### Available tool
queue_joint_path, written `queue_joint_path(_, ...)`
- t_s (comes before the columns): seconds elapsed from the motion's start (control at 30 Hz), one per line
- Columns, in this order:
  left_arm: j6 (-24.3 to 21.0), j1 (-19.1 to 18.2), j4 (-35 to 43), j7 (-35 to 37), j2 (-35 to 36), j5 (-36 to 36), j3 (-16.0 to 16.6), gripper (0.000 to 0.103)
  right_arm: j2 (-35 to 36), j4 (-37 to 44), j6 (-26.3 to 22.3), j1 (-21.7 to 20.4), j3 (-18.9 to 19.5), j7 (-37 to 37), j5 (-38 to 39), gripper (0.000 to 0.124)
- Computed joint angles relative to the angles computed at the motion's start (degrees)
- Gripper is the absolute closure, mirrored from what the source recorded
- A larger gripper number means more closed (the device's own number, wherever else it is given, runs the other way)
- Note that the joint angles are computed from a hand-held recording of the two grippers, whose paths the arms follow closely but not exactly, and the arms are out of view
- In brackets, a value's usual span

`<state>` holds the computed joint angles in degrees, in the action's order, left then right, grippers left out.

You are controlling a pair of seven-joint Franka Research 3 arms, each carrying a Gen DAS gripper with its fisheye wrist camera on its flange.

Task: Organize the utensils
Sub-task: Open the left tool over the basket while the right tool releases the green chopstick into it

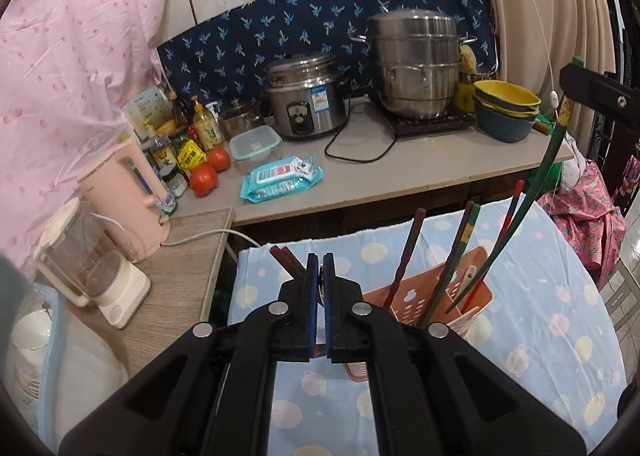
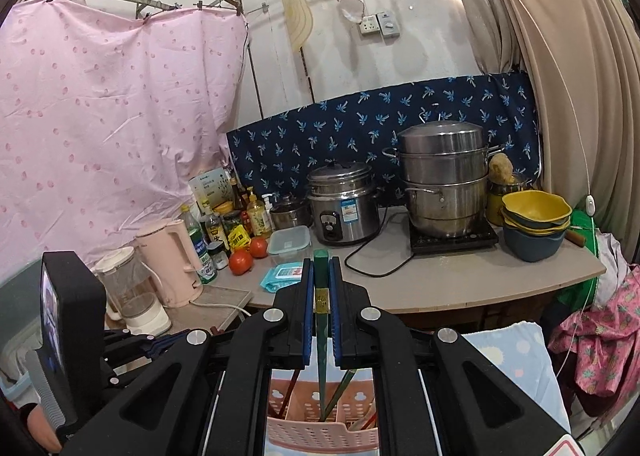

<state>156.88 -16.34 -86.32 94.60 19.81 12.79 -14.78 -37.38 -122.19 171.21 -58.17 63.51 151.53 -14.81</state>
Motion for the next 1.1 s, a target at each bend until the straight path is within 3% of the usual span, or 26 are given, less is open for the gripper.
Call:
queue_joint_path(0.2,-1.6,-0.3,1.2,-0.1,2.0,-0.1,0.0,0.1,5.7,2.4,-1.6,-5.0,6.6,-1.6,-1.1,0.116)
queue_joint_path(0.37,-1.8,-1.1,2.0,-2.5,3.0,1.1,1.0,0.096,7.1,1.9,-1.5,-6.5,9.0,-1.4,-0.3,0.111)
queue_joint_path(0.43,-1.3,-1.5,1.6,-4.0,2.9,2.0,1.5,0.081,6.8,1.6,-1.4,-6.6,9.2,-1.4,0.1,0.104)
queue_joint_path(0.5,-0.6,-1.5,1.2,-4.7,2.7,2.5,1.6,0.07,6.0,1.0,-1.3,-6.2,8.9,-1.2,0.7,0.095)
queue_joint_path(0.8,0.3,-0.7,-1.2,-5.1,1.1,1.8,0.7,0.066,6.2,-2.0,-2.1,-2.0,6.4,-0.8,1.0,0.092)
queue_joint_path(1.1,3.7,1.4,-10.0,-4.1,-4.8,-1.3,-0.7,0.065,7.7,-6.8,-4.6,8.1,0.4,3.0,-1.8,0.087)
